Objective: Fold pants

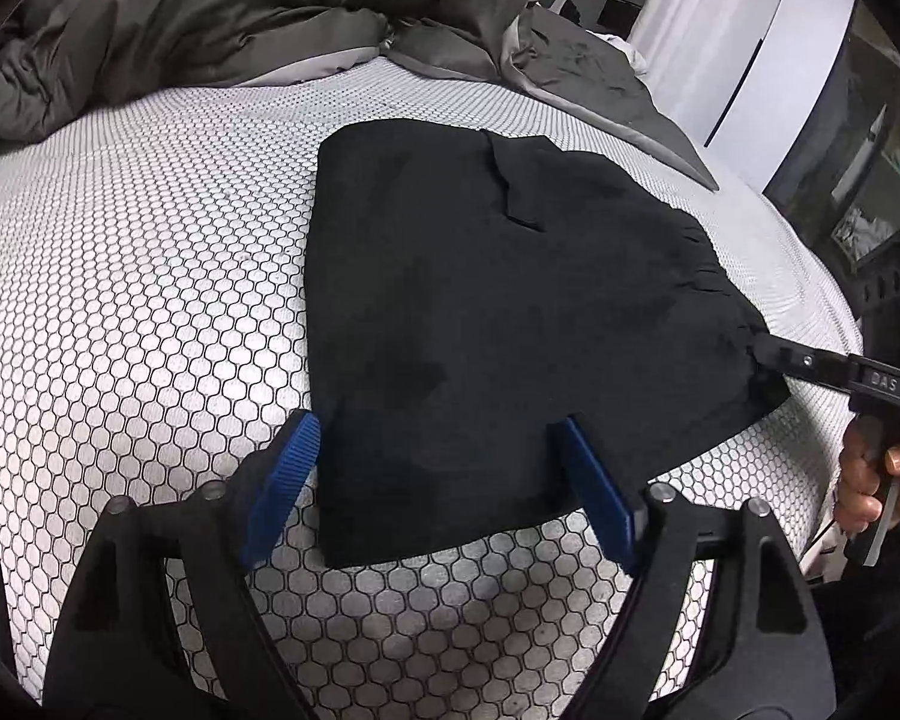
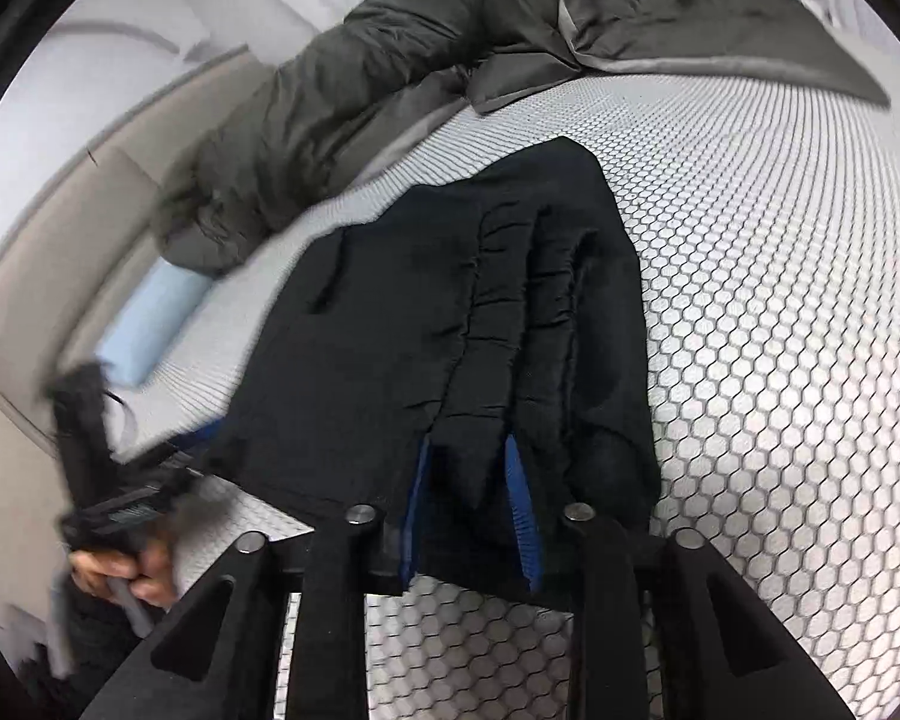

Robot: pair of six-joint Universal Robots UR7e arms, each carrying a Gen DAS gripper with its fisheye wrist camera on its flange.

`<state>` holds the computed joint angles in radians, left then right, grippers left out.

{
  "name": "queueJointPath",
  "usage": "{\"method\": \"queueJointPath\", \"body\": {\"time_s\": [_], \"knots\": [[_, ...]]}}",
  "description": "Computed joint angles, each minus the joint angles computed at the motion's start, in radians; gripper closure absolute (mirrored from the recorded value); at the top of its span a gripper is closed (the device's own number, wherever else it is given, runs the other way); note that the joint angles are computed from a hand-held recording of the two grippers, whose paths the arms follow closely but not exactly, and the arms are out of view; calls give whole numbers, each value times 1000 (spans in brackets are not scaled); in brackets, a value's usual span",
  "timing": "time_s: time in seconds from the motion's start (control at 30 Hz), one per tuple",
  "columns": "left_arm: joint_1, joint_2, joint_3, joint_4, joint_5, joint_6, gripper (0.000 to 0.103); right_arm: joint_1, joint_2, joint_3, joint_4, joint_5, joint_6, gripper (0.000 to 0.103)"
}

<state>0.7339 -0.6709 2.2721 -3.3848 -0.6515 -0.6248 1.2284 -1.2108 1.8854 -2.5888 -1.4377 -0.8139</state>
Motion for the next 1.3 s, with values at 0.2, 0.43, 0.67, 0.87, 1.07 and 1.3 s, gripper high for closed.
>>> {"method": "queueJointPath", "body": {"time_s": [0.2,0.43,0.67,0.87,1.07,1.3], "knots": [[-1,-4,9,13,6,-5,24,28,54,18,-140,-37,-64,84],[-3,-19,31,-4,-8,15,23,28,-30,125,-252,16,-170,96],[-8,-26,35,4,-12,12,22,20,-11,122,-286,-48,-140,79],[-4,-49,61,1,-75,38,23,-3,22,67,-243,-95,-38,60],[-4,-35,62,-48,-33,50,33,-22,3,92,-216,-60,-71,89],[-69,-43,84,21,53,-9,28,-34,-37,144,-327,-35,-125,52]]}}
